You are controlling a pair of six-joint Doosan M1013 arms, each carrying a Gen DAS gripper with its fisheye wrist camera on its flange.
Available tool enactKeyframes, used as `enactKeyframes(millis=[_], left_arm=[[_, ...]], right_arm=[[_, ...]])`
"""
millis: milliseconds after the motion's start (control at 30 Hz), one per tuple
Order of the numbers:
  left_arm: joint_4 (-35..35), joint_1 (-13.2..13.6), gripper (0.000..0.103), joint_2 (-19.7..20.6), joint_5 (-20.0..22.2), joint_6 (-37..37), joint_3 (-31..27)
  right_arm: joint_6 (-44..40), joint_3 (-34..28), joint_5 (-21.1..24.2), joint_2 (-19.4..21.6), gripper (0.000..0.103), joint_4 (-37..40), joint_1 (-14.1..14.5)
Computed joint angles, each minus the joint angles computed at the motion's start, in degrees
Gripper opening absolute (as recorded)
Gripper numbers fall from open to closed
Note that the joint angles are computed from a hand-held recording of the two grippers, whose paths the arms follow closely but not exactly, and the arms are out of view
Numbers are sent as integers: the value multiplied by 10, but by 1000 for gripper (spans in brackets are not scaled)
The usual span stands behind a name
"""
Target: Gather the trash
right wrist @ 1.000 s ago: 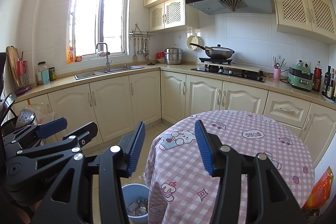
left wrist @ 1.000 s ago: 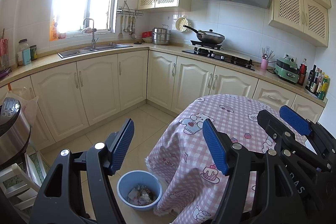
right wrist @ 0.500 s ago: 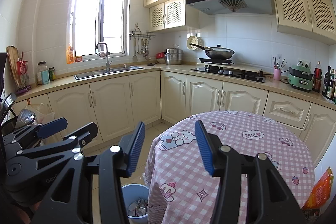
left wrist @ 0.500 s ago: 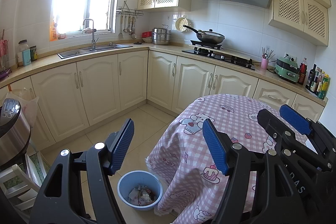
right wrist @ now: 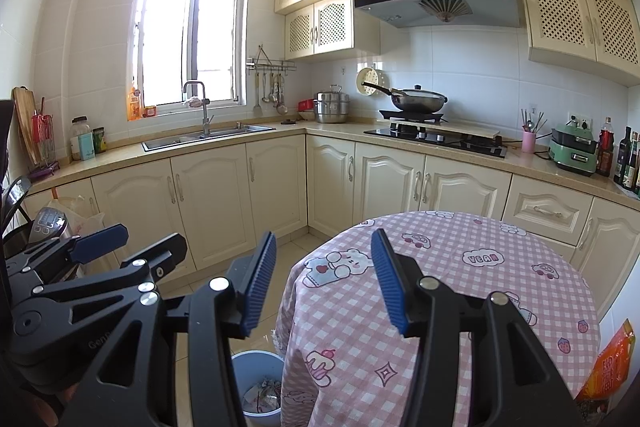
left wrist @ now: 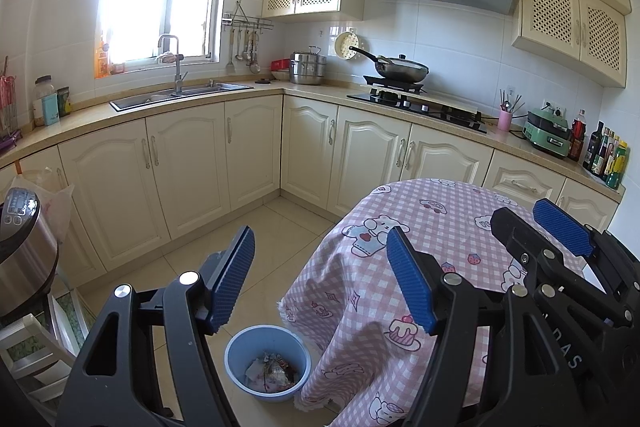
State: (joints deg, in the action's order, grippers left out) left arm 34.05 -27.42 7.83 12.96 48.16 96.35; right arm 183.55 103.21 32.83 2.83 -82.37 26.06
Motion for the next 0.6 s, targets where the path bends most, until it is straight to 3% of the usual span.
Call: enactKeyframes(millis=[600], left_arm=[[-9,4,66,8,6,13,-6]], right_arm=[[-3,-3,-9,8,49,1,-4]])
